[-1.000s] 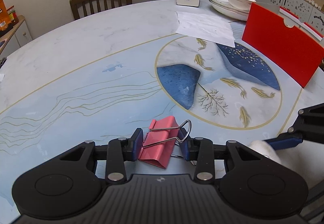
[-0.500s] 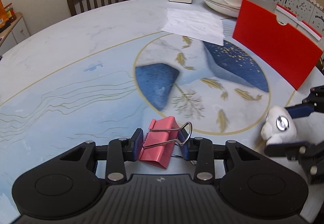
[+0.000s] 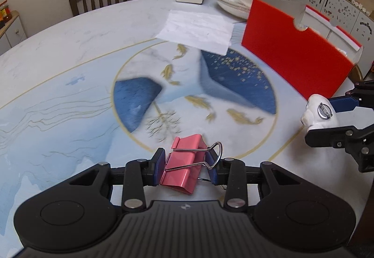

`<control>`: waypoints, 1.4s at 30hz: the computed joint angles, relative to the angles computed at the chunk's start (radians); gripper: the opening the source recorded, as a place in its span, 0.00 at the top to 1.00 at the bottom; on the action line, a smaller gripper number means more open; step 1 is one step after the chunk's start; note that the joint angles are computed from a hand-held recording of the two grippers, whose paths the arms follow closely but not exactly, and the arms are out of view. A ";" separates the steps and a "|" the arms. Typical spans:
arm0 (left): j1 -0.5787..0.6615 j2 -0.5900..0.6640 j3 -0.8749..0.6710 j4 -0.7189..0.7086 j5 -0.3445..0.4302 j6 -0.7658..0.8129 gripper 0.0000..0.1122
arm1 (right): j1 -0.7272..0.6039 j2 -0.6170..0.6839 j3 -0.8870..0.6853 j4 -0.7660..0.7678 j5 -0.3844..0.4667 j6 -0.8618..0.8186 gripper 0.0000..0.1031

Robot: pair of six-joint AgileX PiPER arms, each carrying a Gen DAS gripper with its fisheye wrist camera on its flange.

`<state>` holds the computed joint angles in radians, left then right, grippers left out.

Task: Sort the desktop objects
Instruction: 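Carry the binder clip and plush tooth into the red box and open both tools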

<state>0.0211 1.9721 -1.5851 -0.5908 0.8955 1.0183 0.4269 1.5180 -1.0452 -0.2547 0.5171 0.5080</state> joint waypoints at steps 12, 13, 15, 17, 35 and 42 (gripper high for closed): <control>-0.127 -0.083 -0.047 0.004 0.036 -0.119 0.68 | -0.186 -0.117 0.005 0.237 0.003 -0.326 0.48; -0.136 -0.085 -0.056 0.003 0.037 -0.128 0.68 | -0.208 -0.126 0.004 0.265 0.005 -0.360 0.48; -0.154 -0.086 -0.078 0.003 0.042 -0.144 0.68 | -0.256 -0.136 0.002 0.346 0.005 -0.454 0.49; -0.176 -0.084 -0.100 0.009 0.045 -0.161 0.68 | -0.310 -0.145 -0.005 0.481 0.019 -0.590 0.49; -0.379 0.008 -0.346 0.055 0.075 -0.278 0.68 | -0.599 -0.152 -0.032 0.701 0.071 -0.932 0.49; -0.479 0.108 -0.527 0.104 0.097 -0.334 0.68 | -0.695 -0.140 -0.022 0.767 0.095 -1.051 0.49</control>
